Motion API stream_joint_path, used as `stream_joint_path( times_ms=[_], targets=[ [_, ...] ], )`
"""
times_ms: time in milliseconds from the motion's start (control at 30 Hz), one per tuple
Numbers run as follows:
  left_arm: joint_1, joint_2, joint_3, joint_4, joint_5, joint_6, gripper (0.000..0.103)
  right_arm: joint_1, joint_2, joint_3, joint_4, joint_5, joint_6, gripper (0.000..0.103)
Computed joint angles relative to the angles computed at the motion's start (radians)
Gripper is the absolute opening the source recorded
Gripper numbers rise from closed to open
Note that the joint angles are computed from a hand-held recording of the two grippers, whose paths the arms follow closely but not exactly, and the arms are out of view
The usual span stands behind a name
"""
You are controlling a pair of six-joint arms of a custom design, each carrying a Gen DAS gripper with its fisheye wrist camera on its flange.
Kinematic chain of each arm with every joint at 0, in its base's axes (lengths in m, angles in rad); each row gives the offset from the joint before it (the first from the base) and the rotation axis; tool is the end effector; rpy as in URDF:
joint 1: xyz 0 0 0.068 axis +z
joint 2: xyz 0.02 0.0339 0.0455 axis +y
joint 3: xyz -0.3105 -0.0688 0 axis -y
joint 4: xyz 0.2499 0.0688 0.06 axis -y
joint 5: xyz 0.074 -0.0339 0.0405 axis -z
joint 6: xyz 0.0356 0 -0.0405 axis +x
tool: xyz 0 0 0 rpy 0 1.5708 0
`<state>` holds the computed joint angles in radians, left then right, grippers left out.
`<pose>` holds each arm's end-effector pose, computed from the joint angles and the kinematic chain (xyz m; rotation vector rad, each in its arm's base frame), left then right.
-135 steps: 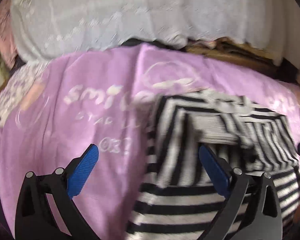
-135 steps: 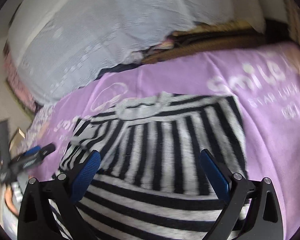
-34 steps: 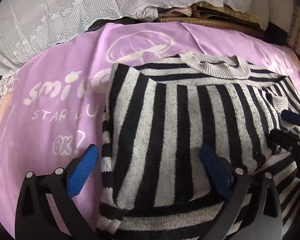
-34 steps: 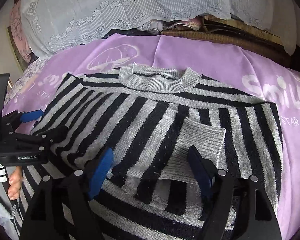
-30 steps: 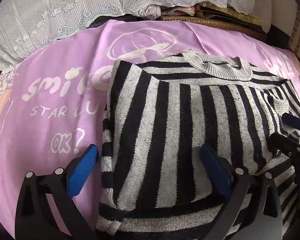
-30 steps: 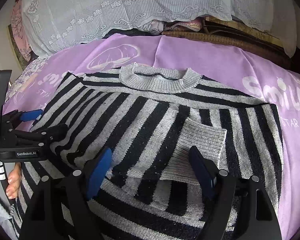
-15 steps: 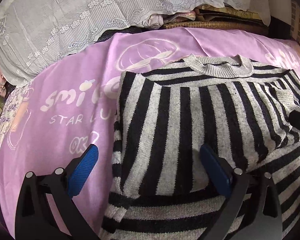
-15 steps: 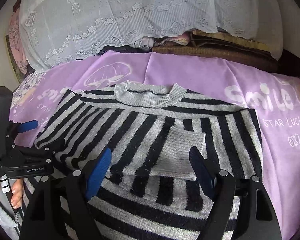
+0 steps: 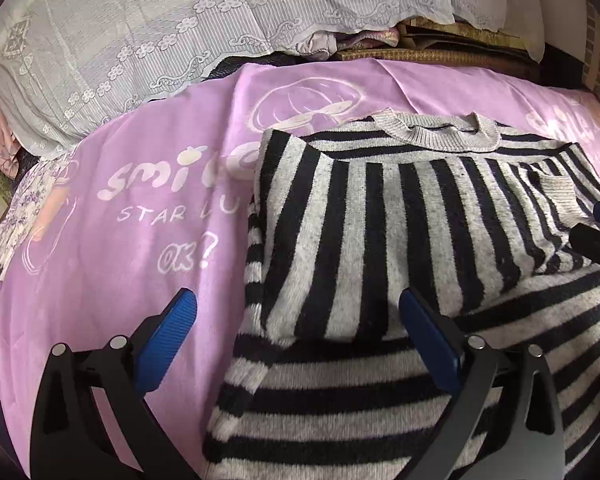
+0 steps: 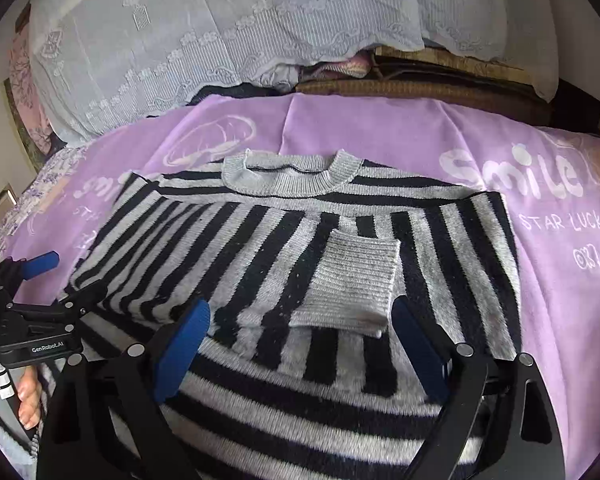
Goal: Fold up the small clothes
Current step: 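Grasp the sweater hem with both tools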
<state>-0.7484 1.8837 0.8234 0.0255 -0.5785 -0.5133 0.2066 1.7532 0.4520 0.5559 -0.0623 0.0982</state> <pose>0.2646 -0.2192 0.1310 0.0858 2.3808 0.1860 0.2748 0.0599 0.1197 -0.1576 2.3198 0.2262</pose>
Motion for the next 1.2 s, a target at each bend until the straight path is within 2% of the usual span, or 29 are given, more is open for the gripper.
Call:
stream_joint_path(
  times_ms=[200, 300, 367, 467, 600, 767, 1067, 1200],
  targets=[
    [-0.034, -0.035, -0.057, -0.021, 0.033, -0.057, 0.098, 0.007, -0.083, -0.108, 0.016, -0.016, 0.006, 0.093],
    [-0.049, -0.017, -0.055, -0.051, 0.049, -0.067, 0.099, 0.017, -0.051, -0.100, -0.039, -0.022, -0.004, 0.100],
    [-0.052, -0.006, -0.052, -0.062, 0.058, -0.074, 0.099, 0.050, -0.002, -0.066, -0.090, 0.033, -0.014, 0.100],
    [-0.047, -0.025, -0.078, -0.052, 0.092, -0.085, 0.099, 0.080, -0.020, -0.078, -0.095, 0.073, -0.019, 0.100],
    [-0.013, -0.078, -0.169, 0.027, 0.205, -0.095, 0.099, 0.048, -0.056, -0.134, -0.075, 0.023, -0.024, 0.100],
    [-0.035, -0.120, -0.239, 0.064, 0.234, -0.113, 0.099, 0.010, -0.114, -0.216, -0.053, -0.034, -0.059, 0.100],
    [-0.085, -0.245, -0.398, 0.132, 0.255, -0.162, 0.099, -0.301, -0.281, -0.409, -0.041, -0.367, -0.245, 0.100],
    [-0.114, -0.321, -0.477, 0.124, 0.226, -0.216, 0.099, -0.497, -0.360, -0.425, -0.183, -0.523, -0.396, 0.100]
  ],
)
